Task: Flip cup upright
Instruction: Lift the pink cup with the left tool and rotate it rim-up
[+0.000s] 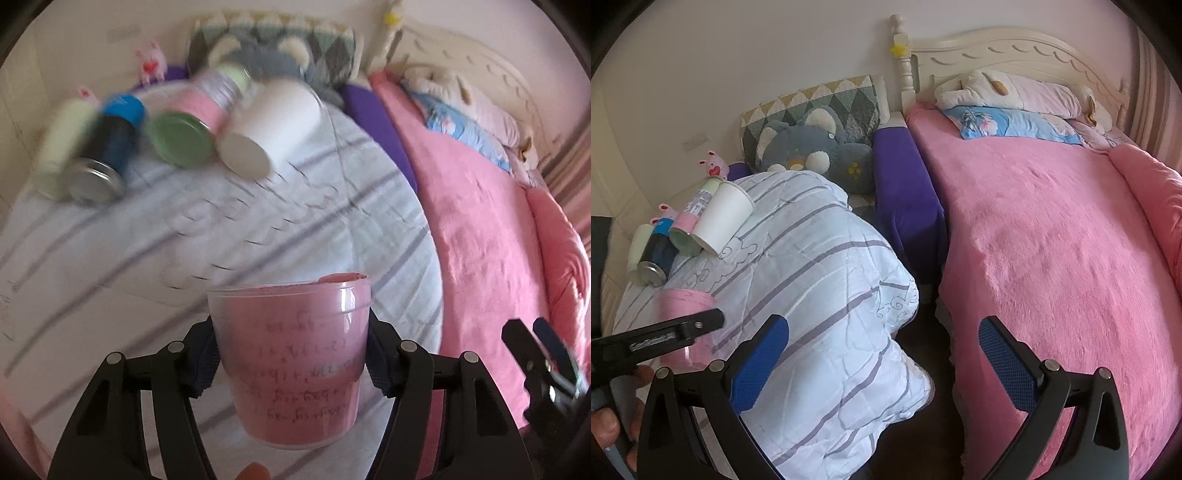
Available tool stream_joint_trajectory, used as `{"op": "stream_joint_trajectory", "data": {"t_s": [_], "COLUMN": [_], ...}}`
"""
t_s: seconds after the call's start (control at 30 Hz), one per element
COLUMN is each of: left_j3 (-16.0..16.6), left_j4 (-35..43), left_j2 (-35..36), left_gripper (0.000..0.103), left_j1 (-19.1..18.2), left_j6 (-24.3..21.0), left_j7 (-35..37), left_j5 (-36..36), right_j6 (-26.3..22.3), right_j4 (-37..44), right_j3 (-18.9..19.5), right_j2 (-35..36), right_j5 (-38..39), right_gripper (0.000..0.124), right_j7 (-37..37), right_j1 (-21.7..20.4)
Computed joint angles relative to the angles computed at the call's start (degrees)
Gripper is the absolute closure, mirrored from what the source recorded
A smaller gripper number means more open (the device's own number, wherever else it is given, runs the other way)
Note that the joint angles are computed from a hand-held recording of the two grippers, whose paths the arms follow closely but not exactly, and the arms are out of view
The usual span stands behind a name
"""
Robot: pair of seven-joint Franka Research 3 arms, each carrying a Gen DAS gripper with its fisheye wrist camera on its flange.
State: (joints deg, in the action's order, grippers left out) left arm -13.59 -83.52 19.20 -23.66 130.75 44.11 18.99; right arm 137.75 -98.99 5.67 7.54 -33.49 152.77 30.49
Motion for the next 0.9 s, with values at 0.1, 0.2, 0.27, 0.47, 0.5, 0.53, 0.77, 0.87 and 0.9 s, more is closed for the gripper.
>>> {"op": "stream_joint_trajectory", "data": {"t_s": [0.1,0.2,0.27,0.47,0.5,0.53,0.77,0.87,0.9], "left_j3": [1.1,2.1,2.5,3.6,3.7,4.0,4.4,4.0,3.7], "left_j4": [-8.7,-16.6,-21.4,-29.8,-30.1,-30.6,-35.8,-39.2,-40.3], "left_j2": [-6.0,-11.8,-15.3,-21.0,-20.9,-20.7,-21.5,-23.4,-24.2], "left_gripper": [0.037,0.037,0.037,0.037,0.036,0.036,0.036,0.035,0.035], "left_j1": [1.4,3.5,5.4,12.2,13.2,14.1,17.2,17.9,18.4], "left_j6": [4.6,8.0,10.2,19.5,21.0,22.9,27.9,30.2,31.4], "left_j7": [-1.0,-3.3,-4.9,-10.4,-10.3,-10.2,-6.8,-7.9,-9.6], "left_j5": [2.8,6.6,9.6,22.4,23.6,24.4,18.9,20.0,21.9], "right_j6": [-0.5,-1.5,-2.4,-5.7,-6.0,-6.7,-11.7,-13.5,-14.0], "right_j4": [1.2,3.3,5.7,15.3,16.2,17.8,26.1,28.2,28.7], "right_j3": [0.4,0.7,0.8,-0.2,-0.7,-0.9,-3.1,-3.9,-4.2], "right_j2": [1.0,2.6,4.5,11.5,12.1,13.3,18.9,20.1,20.3], "right_j5": [-0.6,-1.3,-2.0,-3.2,-3.2,-3.1,-0.7,-0.5,-0.7], "right_gripper": [0.021,0.021,0.021,0.021,0.021,0.021,0.021,0.021,0.021], "right_j7": [0.7,1.0,1.3,1.6,1.6,1.5,-2.1,-3.1,-3.4], "right_j1": [1.0,2.5,4.2,10.2,11.0,12.0,17.1,18.4,18.9]}}
